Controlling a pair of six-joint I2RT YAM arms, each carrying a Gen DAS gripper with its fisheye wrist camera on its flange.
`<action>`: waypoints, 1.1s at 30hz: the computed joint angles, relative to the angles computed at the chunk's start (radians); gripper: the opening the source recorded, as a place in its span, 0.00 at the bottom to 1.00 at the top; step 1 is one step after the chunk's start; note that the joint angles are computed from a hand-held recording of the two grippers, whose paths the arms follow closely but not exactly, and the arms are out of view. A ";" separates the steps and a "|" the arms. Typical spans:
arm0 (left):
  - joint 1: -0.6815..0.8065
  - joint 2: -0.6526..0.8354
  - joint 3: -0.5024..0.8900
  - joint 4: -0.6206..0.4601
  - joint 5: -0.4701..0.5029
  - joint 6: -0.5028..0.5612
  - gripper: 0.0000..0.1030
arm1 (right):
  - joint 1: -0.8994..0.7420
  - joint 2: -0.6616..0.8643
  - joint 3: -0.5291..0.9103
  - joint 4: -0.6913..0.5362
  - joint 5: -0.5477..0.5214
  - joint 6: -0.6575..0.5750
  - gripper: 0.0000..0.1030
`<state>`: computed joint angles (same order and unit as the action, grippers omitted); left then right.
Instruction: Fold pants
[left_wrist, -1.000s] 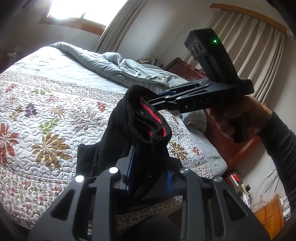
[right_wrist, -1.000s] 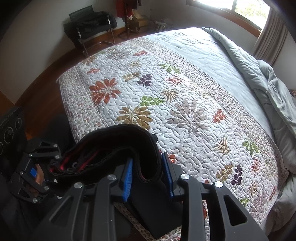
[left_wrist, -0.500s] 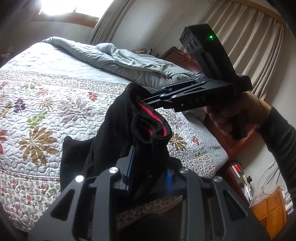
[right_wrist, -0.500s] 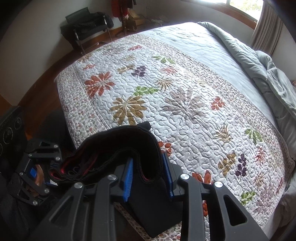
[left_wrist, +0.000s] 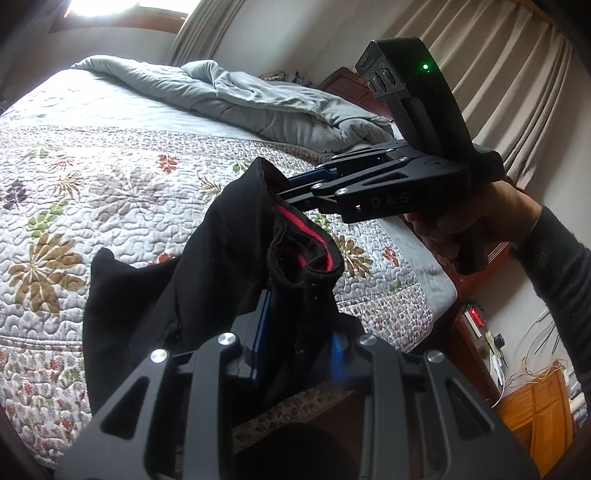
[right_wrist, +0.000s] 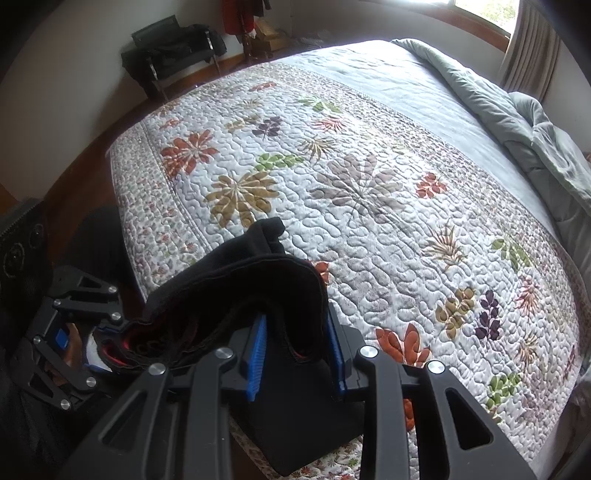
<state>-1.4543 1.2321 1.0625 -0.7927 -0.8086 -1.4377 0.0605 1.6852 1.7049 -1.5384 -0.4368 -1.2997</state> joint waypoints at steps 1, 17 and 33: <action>0.009 0.007 -0.007 0.020 0.013 0.011 0.26 | -0.007 0.005 -0.006 0.005 0.000 -0.007 0.29; 0.157 0.172 -0.072 0.305 0.241 0.139 0.26 | -0.159 0.180 -0.092 0.107 -0.012 -0.128 0.29; 0.193 0.326 -0.078 0.406 0.349 0.153 0.27 | -0.252 0.325 -0.109 0.141 -0.015 -0.179 0.29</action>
<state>-1.2617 1.5579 0.9845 -0.3871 -0.4592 -1.2843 -0.1911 2.0100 1.5954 -1.3978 -0.4519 -1.4785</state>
